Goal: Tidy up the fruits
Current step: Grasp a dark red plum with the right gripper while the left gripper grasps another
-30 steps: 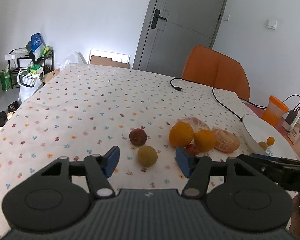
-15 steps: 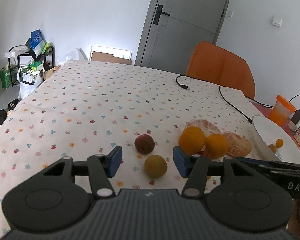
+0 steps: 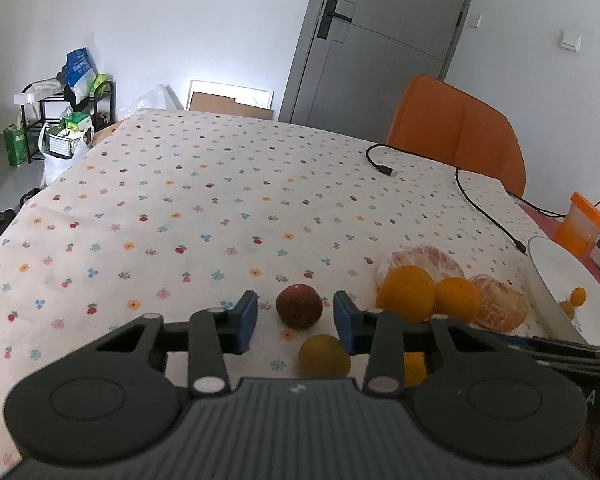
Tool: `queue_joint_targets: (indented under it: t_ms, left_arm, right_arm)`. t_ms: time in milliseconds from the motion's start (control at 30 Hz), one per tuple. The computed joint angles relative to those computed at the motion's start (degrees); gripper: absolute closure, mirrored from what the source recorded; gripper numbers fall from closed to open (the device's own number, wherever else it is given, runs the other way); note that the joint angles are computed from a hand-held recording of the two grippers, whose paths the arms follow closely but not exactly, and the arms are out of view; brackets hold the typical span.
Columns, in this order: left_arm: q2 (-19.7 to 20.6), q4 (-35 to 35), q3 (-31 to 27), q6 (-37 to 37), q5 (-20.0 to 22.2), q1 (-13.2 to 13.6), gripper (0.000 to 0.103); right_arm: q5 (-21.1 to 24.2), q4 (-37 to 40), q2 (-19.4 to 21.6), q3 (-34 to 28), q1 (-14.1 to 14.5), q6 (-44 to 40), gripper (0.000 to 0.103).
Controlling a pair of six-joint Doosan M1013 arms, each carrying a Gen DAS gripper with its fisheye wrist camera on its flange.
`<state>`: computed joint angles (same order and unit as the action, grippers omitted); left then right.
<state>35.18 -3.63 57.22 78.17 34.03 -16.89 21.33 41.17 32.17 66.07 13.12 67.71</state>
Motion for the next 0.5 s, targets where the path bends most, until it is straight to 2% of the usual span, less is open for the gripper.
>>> queue_joint_targets:
  t_ms: [100, 233, 300, 500]
  left_arm:
    - [0.2, 0.5, -0.2, -0.9, 0.2, -0.1, 0.079]
    - [0.1, 0.6, -0.2, -1.0, 0.2, -0.1, 0.079]
    - [-0.1, 0.5, 0.0, -0.9, -0.1, -0.2, 0.079]
    - [-1.2, 0.8, 1.4, -0.7, -1.2, -0.7, 0.079]
  right_arm:
    - [0.2, 2.1, 0.1, 0.0, -0.1, -1.6, 0.068]
    - [1.0, 6.2, 0.2, 0.0, -0.6, -4.6, 0.078]
    - [0.7, 5.5, 0.0, 0.2, -0.6, -4.2, 0.091]
    - [0.1, 8.9, -0.9, 1.8, -0.8, -7.0, 0.097]
